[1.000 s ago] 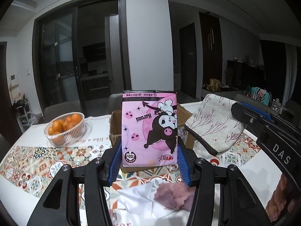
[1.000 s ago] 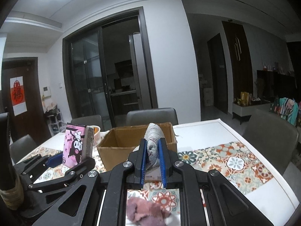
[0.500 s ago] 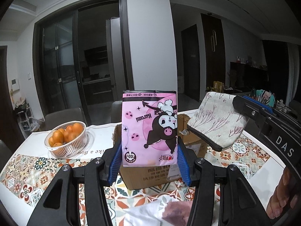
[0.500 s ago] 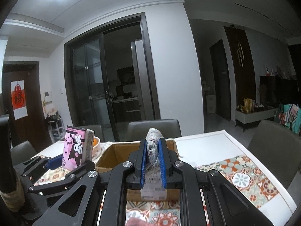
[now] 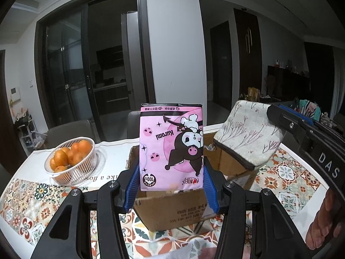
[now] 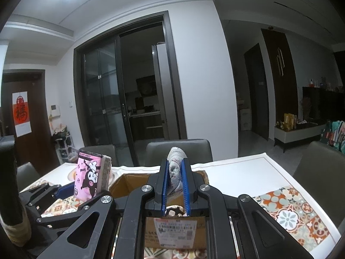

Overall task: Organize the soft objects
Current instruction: 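Lift the tissue pack and floral pouch and carry both over the box, then open both tools to drop the tissue pack and pouch into the box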

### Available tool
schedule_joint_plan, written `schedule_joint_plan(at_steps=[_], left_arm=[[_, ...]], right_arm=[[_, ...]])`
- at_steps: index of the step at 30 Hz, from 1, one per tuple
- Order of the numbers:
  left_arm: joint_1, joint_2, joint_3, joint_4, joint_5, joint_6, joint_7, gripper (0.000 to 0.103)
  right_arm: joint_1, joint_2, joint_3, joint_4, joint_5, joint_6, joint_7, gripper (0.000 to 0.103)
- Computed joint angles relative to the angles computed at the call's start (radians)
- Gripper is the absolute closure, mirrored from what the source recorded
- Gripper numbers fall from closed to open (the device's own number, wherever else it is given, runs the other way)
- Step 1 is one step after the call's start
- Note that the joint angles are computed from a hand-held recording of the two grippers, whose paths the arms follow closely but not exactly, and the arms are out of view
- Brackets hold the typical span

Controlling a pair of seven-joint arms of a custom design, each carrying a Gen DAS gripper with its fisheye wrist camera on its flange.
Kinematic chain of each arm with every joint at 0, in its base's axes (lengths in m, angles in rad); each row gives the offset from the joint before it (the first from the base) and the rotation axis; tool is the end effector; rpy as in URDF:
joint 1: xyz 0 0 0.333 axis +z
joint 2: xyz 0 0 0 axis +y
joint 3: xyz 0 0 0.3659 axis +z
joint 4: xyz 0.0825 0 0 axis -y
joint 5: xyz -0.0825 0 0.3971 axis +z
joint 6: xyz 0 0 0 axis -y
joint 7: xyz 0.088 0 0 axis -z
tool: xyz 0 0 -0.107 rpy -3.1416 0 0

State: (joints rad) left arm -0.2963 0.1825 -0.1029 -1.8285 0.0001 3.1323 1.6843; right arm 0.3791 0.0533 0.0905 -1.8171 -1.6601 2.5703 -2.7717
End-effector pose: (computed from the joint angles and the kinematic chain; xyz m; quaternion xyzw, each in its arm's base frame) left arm 0.6256 -0.2569 0.6166 -0.4322 0.7280 -0.4304 0.3129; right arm 0.5611 0.3012 0.6138 -0.4768 0.6124 -0.4406 0.4512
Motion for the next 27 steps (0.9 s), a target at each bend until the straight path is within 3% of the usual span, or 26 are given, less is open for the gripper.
schedule_joint_plan(at_steps=[2,4,7,12,18,24,27], left_arm=[[0.003,0.021,-0.006,0.022,-0.002,-0.005,0.005,0.051],[0.047,0.042,-0.062,0.044,-0.050,-0.009,0.060,0.051],[0.023,0.067,-0.036,0.076,-0.049,-0.030,0.057,0.051],[0.050,0.128,-0.072,0.163,-0.099,-0.121,0.100,0.051],[0.012,0.187,-0.024,0.246,-0.050,-0.220,0.066,0.051],[0.012,0.221,-0.029,0.296,-0.031,-0.307,0.055,0.050],[0.005,0.226,-0.020,0.302,-0.013,-0.313,0.032,0.050]], right_arm=[[-0.003,0.013,-0.003,0.010,0.011,0.008,-0.010,0.090],[-0.005,0.030,-0.008,0.023,0.030,0.021,-0.027,0.090],[-0.007,0.050,-0.020,0.038,0.057,0.042,-0.051,0.090],[-0.009,0.104,-0.041,0.097,0.139,0.074,-0.125,0.090],[0.002,0.158,-0.073,0.140,0.263,0.108,-0.263,0.090],[0.017,0.198,-0.101,0.164,0.377,0.117,-0.375,0.089],[0.019,0.202,-0.115,0.163,0.426,0.122,-0.396,0.087]])
